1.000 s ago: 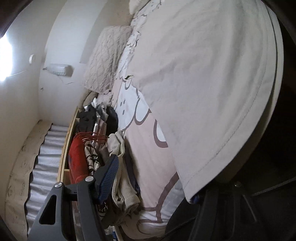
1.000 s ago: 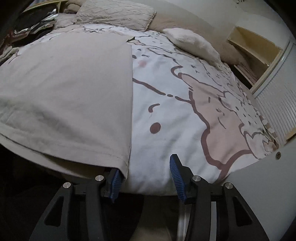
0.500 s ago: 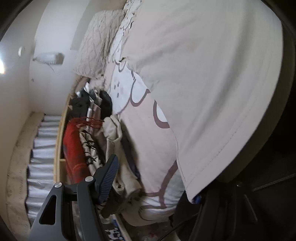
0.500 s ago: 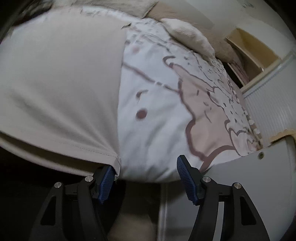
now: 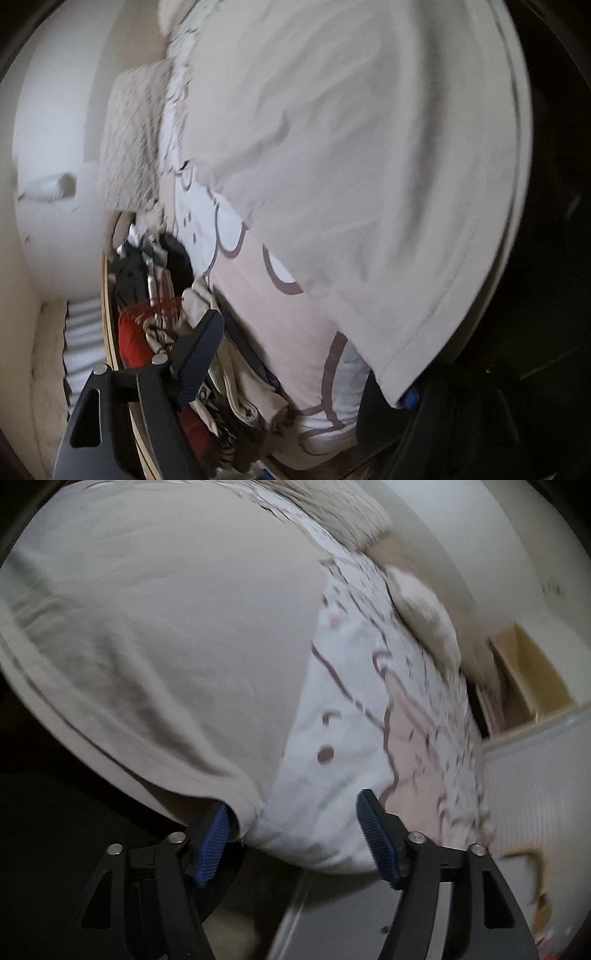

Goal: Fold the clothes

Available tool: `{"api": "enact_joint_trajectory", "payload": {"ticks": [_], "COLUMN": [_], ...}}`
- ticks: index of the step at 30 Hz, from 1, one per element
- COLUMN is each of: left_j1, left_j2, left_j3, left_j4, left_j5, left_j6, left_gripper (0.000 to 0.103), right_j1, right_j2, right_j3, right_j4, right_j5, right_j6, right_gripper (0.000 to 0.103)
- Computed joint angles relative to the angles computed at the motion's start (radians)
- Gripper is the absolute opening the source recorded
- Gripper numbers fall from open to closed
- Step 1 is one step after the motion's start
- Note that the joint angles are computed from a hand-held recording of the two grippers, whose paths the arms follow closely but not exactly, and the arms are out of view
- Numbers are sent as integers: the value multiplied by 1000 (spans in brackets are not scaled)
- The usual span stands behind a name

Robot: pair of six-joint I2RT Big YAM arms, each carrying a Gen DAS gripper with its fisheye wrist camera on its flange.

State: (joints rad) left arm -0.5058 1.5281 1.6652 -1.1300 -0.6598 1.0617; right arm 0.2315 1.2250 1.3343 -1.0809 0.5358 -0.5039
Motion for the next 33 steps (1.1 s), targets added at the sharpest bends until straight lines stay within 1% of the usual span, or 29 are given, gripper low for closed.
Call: {"api": "enact_joint_trajectory", "payload": {"ticks": [2,3,4,5,7,8,10,12,13,14,15,16,17,18,19,22,23,24,26,27,28,29,31,33], "left_j1": [3,5,9,13,25,34,49,60,62,64,63,62,59,52,43,27,18,10,3,3,6,10,29,52], "left_j2": [3,5,8,13,31,44,65,88,97,98,96,97,98,95,94,102,105,106,113,119,126,136,178,231], "left_j3": [17,28,47,71,146,198,289,376,413,435,447,457,462,453,437,393,369,344,304,289,281,280,337,419], "left_j4": [-21,-37,-67,-104,-218,-290,-406,-497,-527,-531,-516,-493,-458,-404,-348,-246,-225,-212,-211,-215,-217,-221,-237,-260], "left_j5": [15,24,37,54,110,152,225,278,298,314,323,329,331,330,329,343,347,351,361,364,365,367,398,439], "left_j6": [26,35,35,26,-26,-59,-108,-154,-170,-180,-188,-203,-222,-243,-262,-287,-277,-260,-211,-186,-168,-157,-192,-241], "left_gripper": [81,82,82,82,82,82,82,82,82,82,82,82,82,82,82,83,83,83,83,83,83,83,83,83], "right_j1": [11,12,10,3,-15,-25,-43,-47,-47,-48,-47,-49,-48,-43,-26,39,62,79,107,120,131,131,120,92], "right_j2": [-26,-34,-40,-39,-26,-20,-7,25,51,76,101,134,170,207,241,307,325,337,351,331,299,287,282,302], "right_j3": [-28,-34,-34,-16,41,70,126,179,208,238,267,299,330,361,384,412,414,409,387,349,300,287,296,350], "right_j4": [47,54,50,12,-92,-125,-157,-150,-145,-139,-133,-132,-135,-137,-126,-115,-123,-148,-212,-204,-177,-186,-246,-321], "right_j5": [21,24,12,-27,-130,-176,-255,-302,-326,-349,-371,-412,-470,-533,-576,-600,-596,-598,-598,-580,-560,-564,-597,-664], "right_j6": [-73,-102,-119,-112,-77,-54,8,100,155,210,265,323,367,401,411,346,324,304,263,243,224,220,225,250], "right_gripper": [86,86,86,86,86,85,85,84,68,45,37,27,22,22,22,22,22,22,22,22,22,22,22,22]}}
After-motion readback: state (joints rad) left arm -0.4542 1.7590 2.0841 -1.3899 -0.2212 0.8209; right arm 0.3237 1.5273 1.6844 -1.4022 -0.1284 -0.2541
